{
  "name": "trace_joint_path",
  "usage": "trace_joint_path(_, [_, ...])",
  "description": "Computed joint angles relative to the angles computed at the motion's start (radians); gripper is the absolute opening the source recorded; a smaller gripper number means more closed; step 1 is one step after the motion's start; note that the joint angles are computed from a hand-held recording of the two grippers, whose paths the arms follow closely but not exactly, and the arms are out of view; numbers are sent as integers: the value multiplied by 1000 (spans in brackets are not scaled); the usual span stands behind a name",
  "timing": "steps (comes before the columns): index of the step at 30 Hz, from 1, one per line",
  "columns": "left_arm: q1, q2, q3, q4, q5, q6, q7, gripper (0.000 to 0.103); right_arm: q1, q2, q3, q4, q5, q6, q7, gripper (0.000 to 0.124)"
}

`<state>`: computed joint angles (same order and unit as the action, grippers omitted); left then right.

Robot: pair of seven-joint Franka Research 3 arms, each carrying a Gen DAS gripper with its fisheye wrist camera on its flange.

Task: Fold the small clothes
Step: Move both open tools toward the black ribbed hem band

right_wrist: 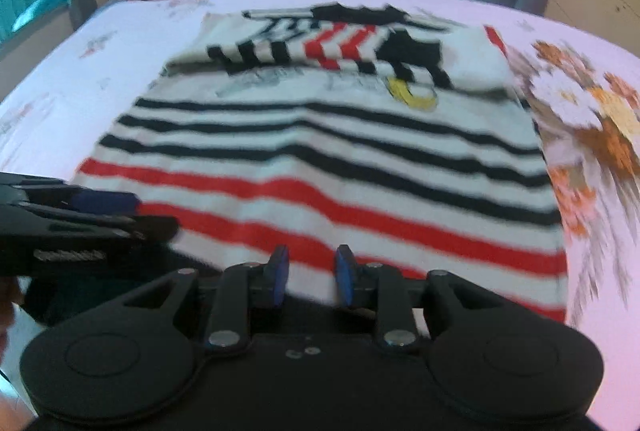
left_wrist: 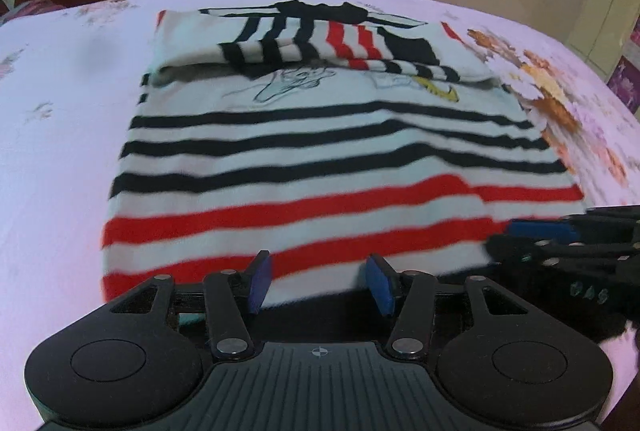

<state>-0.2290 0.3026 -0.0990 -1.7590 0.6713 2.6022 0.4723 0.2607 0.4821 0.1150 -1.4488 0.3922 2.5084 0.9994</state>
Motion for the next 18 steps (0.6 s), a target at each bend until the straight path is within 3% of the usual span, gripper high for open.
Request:
trace_joint_path(6, [0,-70,2,-97,51,12,-63,52,-3,-90,-42,-151,-35,91,55,24])
trace_joint_path(15, [17,-140,-24,-176,69,6,-141,53,-7,-168,-65,-259,-102,138,153,28])
trace_joint_path(17, [21,-155,-29,-194,73,12,-163,60,-14,-185,-52,-278,-82,144,151,30])
trace_joint_path(18, [22,-163,-30,-201,79,12,-176,69,-21,-194,-43,-286,-61,145,140,30])
